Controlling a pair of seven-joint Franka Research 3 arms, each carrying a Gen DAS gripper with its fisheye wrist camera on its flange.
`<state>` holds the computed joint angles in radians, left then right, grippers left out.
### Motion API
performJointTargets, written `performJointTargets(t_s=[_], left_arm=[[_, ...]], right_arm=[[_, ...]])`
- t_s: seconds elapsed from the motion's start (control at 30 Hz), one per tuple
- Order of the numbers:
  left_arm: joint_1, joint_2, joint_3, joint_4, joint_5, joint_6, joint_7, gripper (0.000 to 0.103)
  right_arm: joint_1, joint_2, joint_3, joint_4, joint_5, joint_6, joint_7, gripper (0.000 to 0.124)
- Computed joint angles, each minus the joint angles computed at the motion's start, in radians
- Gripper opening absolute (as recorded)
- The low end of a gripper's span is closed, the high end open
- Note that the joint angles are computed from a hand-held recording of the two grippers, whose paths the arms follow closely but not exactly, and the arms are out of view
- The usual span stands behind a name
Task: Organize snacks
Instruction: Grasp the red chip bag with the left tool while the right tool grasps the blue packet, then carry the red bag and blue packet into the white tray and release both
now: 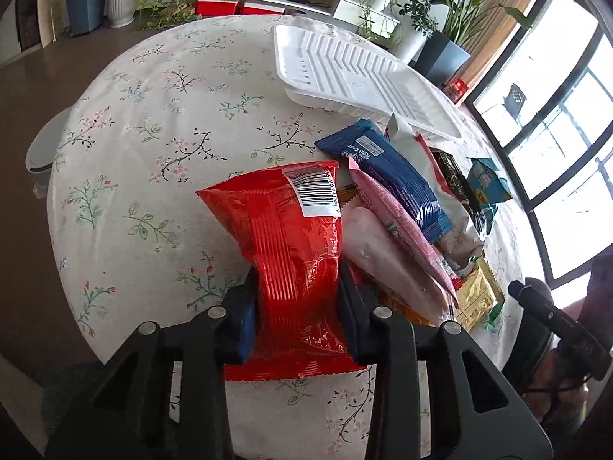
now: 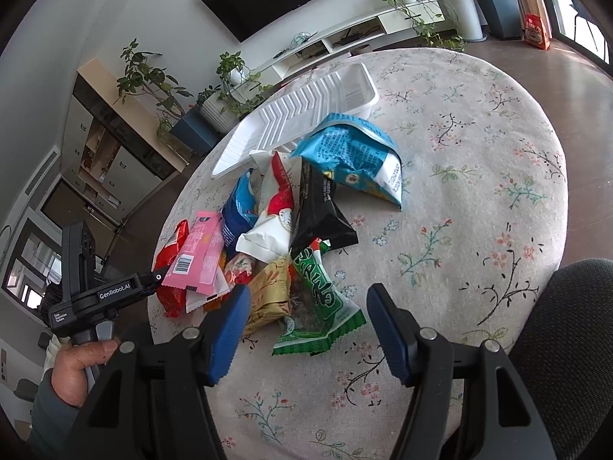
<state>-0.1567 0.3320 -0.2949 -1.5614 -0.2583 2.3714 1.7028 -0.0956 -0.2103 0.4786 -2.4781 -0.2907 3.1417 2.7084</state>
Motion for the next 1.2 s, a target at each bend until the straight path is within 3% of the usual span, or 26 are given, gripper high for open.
performJointTargets(t_s=[0.27,0.53,0.83,1.0,1.07,1.2], left_arm=[[0.049,-0.055,-0.005,-0.072,-0.11,0.022,0.065,0.032],[0.076,-0.108,0.005,-0.14,-0.262,0.025,0.153,0.032],[0.081,-0.13,0.012,-0.172,-0.394,0.037,0.241,0.032],[0.083,-0.135,0.019,-0.187,-0.449,0.031,0.266,0.032],[0.083,-0.138,0.02,-0.192,-0.468,0.028,0.278,0.032],[0.083,-0.143,0.025,-0.195,-0.489,0.025,0.297,0.032]], right_arm=[[-0.019,-0.014,0.012,0.015,-0.049,-0.043,0.02,0.067],[0.028,-0.009,-0.062,0.051,-0.15,-0.124,0.041,0.067],[0.121,0.036,-0.198,0.144,-0.254,-0.236,-0.014,0.067],[0.215,0.096,-0.327,0.194,-0.067,-0.207,-0.172,0.07],[0.195,0.118,-0.322,0.229,-0.155,-0.216,-0.11,0.076],[0.212,0.142,-0.32,0.316,-0.462,-0.347,-0.052,0.078]])
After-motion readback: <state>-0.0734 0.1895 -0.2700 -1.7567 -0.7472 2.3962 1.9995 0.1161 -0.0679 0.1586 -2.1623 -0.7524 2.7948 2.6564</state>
